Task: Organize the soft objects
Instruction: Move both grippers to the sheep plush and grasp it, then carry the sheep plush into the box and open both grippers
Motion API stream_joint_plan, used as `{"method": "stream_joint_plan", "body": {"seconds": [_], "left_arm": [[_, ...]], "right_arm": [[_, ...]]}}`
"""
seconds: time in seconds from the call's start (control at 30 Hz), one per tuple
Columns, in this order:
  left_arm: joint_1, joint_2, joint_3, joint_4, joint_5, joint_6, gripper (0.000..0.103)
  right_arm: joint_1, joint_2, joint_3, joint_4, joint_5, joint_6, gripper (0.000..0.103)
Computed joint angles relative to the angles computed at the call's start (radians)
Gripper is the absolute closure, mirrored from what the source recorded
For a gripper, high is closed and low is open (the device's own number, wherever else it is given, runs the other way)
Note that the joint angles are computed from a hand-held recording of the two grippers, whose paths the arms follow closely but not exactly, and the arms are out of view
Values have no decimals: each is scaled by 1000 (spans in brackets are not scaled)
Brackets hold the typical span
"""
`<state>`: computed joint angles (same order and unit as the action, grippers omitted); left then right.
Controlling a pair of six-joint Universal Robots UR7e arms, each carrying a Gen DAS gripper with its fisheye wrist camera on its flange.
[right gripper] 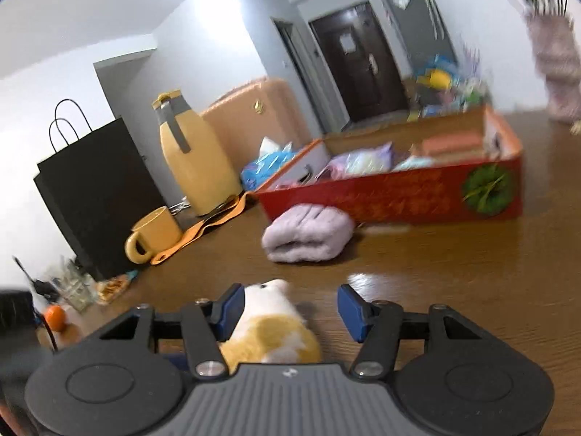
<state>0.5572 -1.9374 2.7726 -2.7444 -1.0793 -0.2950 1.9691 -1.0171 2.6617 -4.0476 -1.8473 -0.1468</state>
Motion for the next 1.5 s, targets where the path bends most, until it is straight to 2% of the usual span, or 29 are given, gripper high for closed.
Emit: {"method": "stream_joint_plan", "body": {"seconds": [0.03, 0.13, 0.17, 0.2, 0.3, 0.4, 0.43, 0.53, 0.6, 0.73, 0.9, 0.97, 1.07, 1.17, 1.23, 1.3, 1.4, 1.5], "left_arm": [[8, -15, -5, 23, 13, -15, 37], [8, -118, -1, 90, 96, -56, 38], [12, -157, 6, 83, 109, -63, 36], [29, -170, 0, 75, 87, -67, 35], [121, -115, -29, -26, -30, -55, 30], [157, -26, -59, -80, -76, -45, 31], [167, 2, -67, -94, -94, -42, 32], [222, 74, -89, -109, -153, -50, 51], [232, 90, -79, -155, -158, -67, 51], [199, 91, -64, -168, -124, -63, 53], [198, 99, -66, -174, -123, -80, 53], [193, 101, -63, -194, -129, -87, 55], [173, 185, -80, -329, -140, -11, 55], [188, 364, -186, -467, -206, 79, 55], [202, 490, -277, -535, -240, 110, 55], [217, 606, -376, -550, -262, 131, 55], [254, 752, -516, -517, -281, 138, 56], [299, 862, -629, -426, -313, 119, 59]], "right_arm": [[8, 4, -5, 25, -17, 11, 63], [37, 13, 16, 3, -49, 74, 64], [53, 18, 22, -12, -70, 88, 63], [68, 28, 26, -36, -93, 107, 63], [81, 21, 34, -51, -121, 178, 62], [92, 11, 35, -39, -140, 247, 62], [83, 10, 40, -34, -122, 272, 61], [32, 46, 55, -78, -42, 296, 59], [6, 79, 61, -137, -8, 315, 59], [-17, 72, 72, -135, 24, 327, 61], [-26, 91, 76, -163, 35, 322, 61], [-21, 77, 78, -167, 26, 327, 63], [-8, 26, 73, -185, 21, 265, 64], [-24, -158, 31, -45, 19, 164, 64], [-53, -289, -31, 117, 27, 81, 64], [-87, -379, -121, 306, 15, 17, 64], [-145, -420, -264, 550, -3, -38, 64], [-188, -378, -391, 702, -61, -70, 64]]}}
